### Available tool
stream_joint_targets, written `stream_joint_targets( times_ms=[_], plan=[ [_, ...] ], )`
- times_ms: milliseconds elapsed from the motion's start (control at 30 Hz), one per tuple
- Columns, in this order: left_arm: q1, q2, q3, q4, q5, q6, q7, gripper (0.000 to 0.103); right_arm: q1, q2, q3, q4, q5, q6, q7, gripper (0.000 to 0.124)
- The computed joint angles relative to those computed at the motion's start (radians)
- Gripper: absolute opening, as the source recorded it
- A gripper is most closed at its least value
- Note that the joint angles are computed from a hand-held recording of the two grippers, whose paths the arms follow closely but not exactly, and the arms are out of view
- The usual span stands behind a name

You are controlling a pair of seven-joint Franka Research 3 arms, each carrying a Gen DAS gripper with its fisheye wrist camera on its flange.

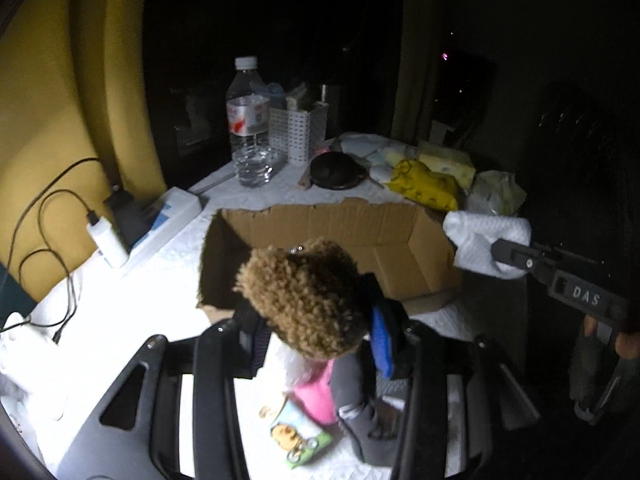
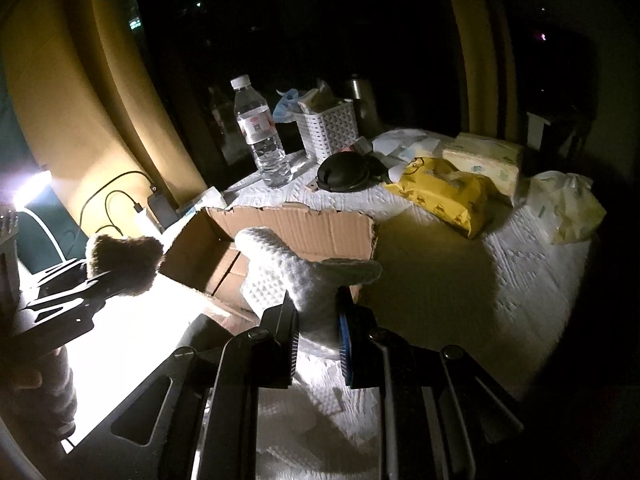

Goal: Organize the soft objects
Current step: 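Carry both items over the box while the left gripper releases the brown plush inside, then lower the white towel into the box and open the right gripper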

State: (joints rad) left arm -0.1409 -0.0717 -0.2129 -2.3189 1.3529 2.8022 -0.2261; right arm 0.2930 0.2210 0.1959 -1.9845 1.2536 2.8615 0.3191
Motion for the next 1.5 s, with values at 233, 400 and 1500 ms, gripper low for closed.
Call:
stream_joint_targets(
  times_ms=[233,400,1500],
  plan=[
    [0.007,0.092,0.029,0.078,0.079,0.042,-0.064,0.042,0.01,0.054,0.004,0.051,-0.098,0.005,0.082,0.018],
    [0.0,0.157,0.053,0.127,0.106,0.073,-0.09,0.042,0.008,0.096,0.016,0.086,-0.183,0.005,0.152,0.018],
    [-0.03,0.163,0.087,0.114,-0.005,0.104,-0.015,0.071,-0.025,0.132,0.065,0.079,-0.441,0.03,0.365,0.056]
  ],
)
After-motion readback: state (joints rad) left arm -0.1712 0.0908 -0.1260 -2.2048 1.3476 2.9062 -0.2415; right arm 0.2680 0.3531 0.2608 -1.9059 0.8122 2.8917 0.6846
